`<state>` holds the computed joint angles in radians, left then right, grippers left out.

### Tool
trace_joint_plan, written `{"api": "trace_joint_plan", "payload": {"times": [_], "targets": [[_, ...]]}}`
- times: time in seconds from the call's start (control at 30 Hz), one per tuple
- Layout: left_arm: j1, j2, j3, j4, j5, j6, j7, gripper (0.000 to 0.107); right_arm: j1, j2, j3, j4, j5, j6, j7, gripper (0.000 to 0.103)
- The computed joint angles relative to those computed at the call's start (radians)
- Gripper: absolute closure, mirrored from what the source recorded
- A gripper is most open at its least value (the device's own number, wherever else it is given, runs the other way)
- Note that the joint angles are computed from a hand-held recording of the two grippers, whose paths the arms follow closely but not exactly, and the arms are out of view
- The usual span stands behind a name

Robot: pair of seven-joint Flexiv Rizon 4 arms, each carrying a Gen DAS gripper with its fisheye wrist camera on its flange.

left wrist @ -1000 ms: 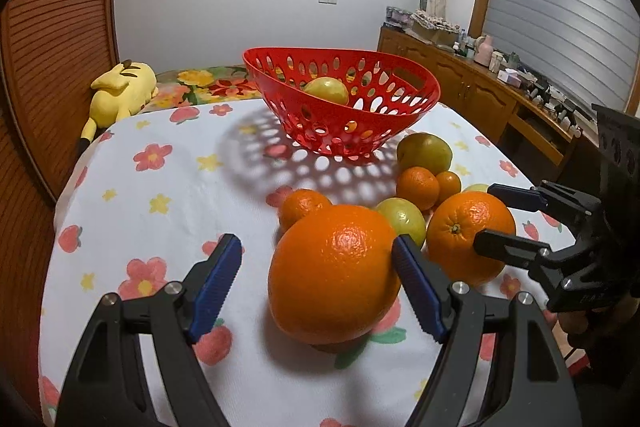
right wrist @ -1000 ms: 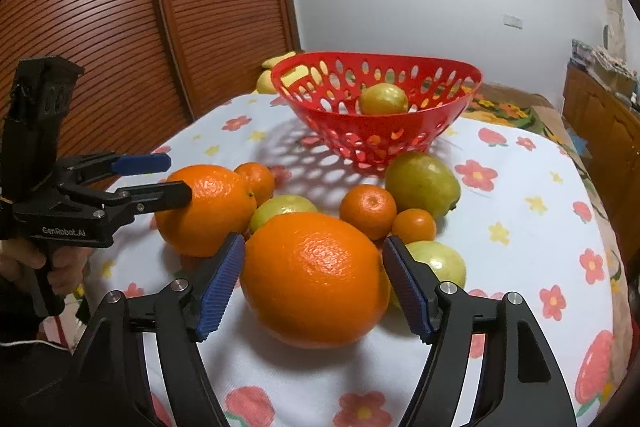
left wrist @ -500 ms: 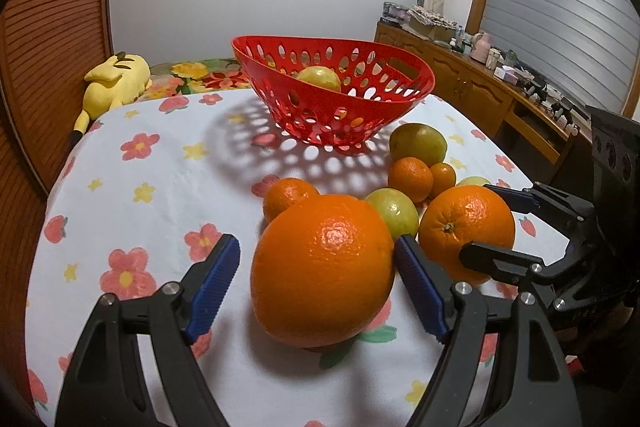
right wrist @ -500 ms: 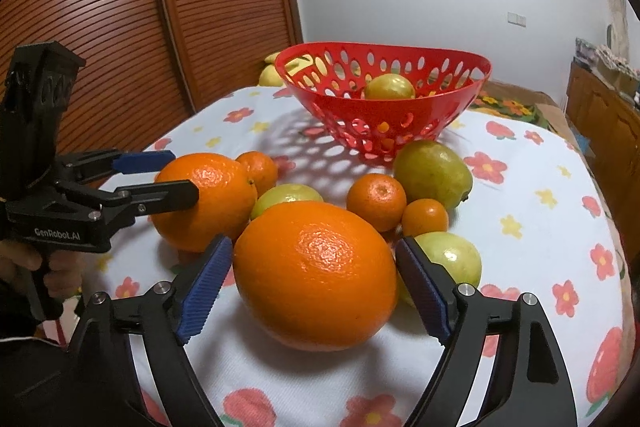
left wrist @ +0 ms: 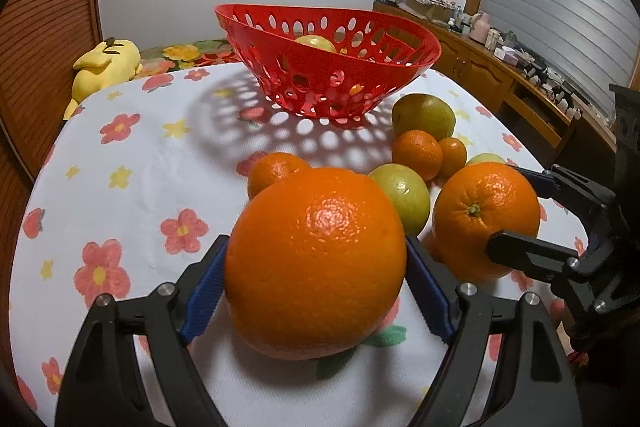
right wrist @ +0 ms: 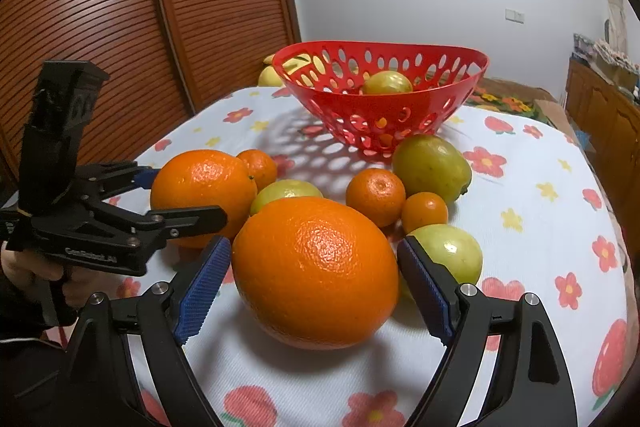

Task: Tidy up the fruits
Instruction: 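Grasp a large orange with the right tool while the left tool grasps another large orange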

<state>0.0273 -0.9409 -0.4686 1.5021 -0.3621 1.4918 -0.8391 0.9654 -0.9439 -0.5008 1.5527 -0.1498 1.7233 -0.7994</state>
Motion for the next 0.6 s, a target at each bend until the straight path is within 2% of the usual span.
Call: {"api": "trace_joint_plan", "payload": {"times": [0.23, 0.6], "targets": [[0.055, -0.009, -0.071, 0.022, -0.004, 0.005, 0.039, 0.026, -0.011, 0.0, 0.017, -0.005, -0.003, -0.002, -0.003, 0.013], [0.11, 0.021, -0.11, 0.108, 0.01, 0.05, 0.022, 0.026, -0.011, -0.005, 0.014, -0.01, -0.026, -0.02, 0.0, 0.012]]}}
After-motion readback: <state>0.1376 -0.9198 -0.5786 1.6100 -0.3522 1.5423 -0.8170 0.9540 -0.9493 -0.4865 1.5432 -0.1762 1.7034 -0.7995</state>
